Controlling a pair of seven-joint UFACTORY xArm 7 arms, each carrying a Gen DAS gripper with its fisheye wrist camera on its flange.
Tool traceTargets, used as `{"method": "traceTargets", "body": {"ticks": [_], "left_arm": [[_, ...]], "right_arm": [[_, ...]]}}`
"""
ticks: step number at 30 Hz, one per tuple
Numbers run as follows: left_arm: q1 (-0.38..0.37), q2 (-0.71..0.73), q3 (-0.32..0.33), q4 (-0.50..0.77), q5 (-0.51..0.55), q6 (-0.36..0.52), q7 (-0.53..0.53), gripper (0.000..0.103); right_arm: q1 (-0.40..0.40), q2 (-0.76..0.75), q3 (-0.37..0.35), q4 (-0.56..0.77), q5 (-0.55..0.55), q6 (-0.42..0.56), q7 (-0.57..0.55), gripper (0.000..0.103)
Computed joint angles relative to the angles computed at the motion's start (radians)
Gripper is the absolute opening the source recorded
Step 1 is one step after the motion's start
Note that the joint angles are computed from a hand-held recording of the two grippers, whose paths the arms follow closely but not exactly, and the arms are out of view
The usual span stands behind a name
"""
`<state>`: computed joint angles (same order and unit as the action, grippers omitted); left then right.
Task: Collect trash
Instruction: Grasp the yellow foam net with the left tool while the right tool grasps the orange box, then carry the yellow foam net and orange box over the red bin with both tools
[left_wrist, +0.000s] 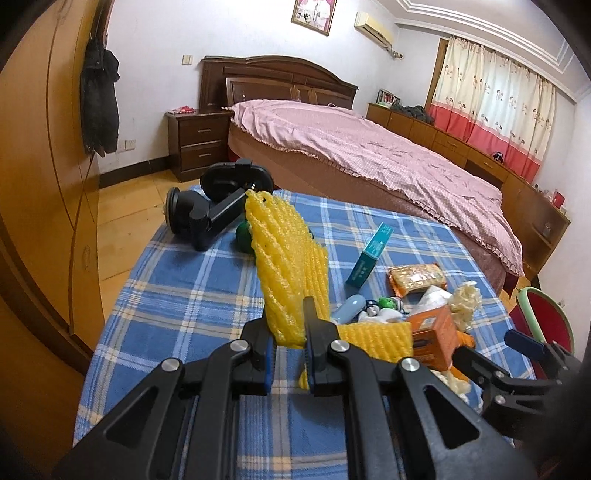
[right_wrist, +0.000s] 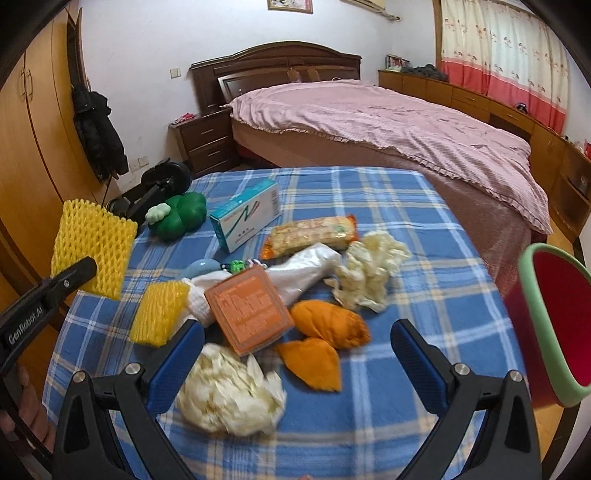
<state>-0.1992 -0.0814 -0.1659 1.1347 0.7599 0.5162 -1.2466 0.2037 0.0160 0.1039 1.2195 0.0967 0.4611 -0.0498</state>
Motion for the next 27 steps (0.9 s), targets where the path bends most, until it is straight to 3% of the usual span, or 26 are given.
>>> {"method": "traceTargets", "body": {"ticks": [5,10,13,15,17,27], "left_arm": [[0.009,0.016,0.018,-0.016,-0.043,-0.059,0.029,0.012],[0.010,0.035,0.030,-0.010,-0.097,-0.084,0.084,0.012],[0.012,0.038,0.036,-0.013,-0.104,-0.091,0.096,0.012],[0.016,0.033,0.039,-0.024,-0.106,-0.101,0.087,0.012],[0.021,0.025,0.040,-0.035,-0.106,-0.105,0.073,0.012],[0.033,-0.005,0.018,-0.048,-0.077,-0.078,0.024,0.012]], "right_arm": [[0.013,0.056,0.005,0.058,-0.059,0.037,0.044,0.102],[0.024,0.083,0.016,0.078,-0.054,0.048,0.013,0.092],[0.022,0.088,0.022,0.073,-0.013,0.053,-0.027,0.078],[0.023,0.097,0.024,0.080,0.004,0.070,-0.045,0.063],[0.024,0.101,0.025,0.084,0.018,0.087,-0.057,0.057],[0.018,0.059,0.020,0.038,0.072,0.030,-0.084,0.056]]}}
